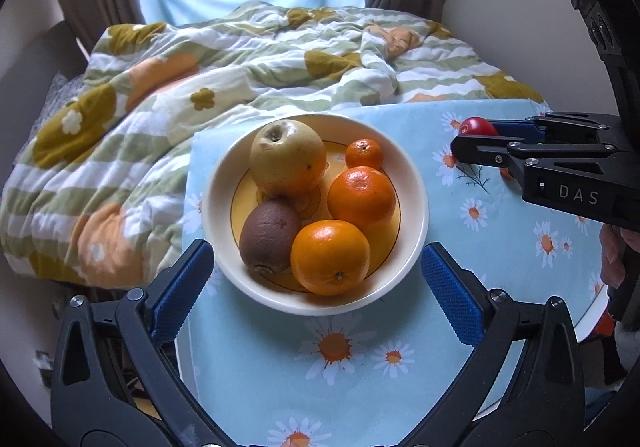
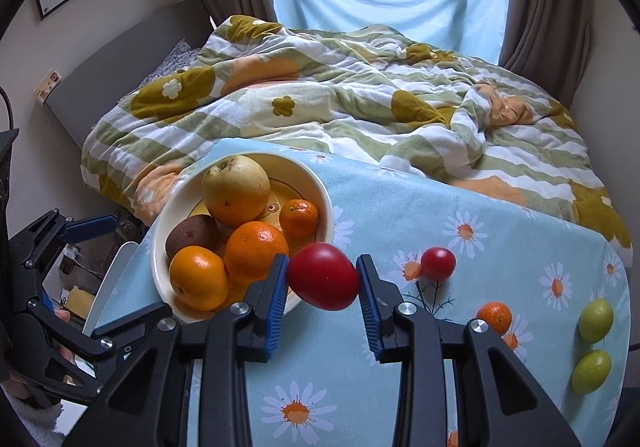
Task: Organize fruits
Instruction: 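Lower the red plum into the bowl and open the right tool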
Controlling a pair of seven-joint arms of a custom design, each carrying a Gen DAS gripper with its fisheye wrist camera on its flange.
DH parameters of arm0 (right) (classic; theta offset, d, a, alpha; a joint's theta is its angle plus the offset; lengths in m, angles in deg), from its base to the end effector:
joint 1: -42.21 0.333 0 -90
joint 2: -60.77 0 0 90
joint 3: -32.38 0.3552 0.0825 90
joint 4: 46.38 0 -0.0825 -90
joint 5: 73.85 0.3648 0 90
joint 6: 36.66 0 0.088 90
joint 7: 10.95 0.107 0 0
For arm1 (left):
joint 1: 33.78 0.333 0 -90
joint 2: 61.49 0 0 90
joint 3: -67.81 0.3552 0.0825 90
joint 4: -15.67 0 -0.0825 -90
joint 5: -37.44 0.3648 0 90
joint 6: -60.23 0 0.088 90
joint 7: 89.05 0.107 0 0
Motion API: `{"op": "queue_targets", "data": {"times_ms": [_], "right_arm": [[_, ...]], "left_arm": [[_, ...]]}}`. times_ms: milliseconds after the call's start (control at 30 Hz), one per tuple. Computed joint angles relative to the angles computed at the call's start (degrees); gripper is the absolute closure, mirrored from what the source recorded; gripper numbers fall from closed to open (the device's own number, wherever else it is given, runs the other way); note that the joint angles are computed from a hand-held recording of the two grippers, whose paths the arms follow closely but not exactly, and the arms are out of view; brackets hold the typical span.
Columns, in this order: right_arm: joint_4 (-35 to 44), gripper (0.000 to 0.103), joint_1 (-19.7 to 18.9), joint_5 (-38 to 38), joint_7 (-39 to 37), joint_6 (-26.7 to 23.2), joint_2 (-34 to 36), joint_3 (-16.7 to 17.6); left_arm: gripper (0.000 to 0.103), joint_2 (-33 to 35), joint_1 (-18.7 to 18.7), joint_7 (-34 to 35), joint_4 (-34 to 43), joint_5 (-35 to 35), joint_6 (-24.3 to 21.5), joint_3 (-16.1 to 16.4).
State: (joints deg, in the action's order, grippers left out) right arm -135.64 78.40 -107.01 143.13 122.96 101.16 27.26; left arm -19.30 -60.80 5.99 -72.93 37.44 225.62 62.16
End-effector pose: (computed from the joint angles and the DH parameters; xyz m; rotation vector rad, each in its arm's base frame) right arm 0.6223 0.4221 0.3265 -1.7869 1.8702 -0.4851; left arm 0.6524 -0.3956 0.3287 -1.2777 2.4579 -0.7839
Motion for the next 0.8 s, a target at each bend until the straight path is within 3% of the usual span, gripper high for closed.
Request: {"op": "queue_targets", "data": {"times_ms": [333, 767, 800], "right_arm": [[7.5, 0.071, -6.1, 8.3, -15.3, 0.1, 6.1, 6.3], [12.6, 0.071, -7.4, 16.3, -25.3, -0.2, 10.9, 7.6], [12.5, 0.064, -7.4, 16.6, -25.5, 0.1, 11.0, 7.5]], "left_arm": [[0.000, -0.2, -2.2, -7.5, -0.2, 1.0, -0.7, 3.4], [0.000, 2.2, -2.1, -12.2, 2.2, 2.4, -2.2, 3.2], [0.000, 2.2, -2.1, -12.3, 2.2, 2.5, -2.3, 3.2]]}}
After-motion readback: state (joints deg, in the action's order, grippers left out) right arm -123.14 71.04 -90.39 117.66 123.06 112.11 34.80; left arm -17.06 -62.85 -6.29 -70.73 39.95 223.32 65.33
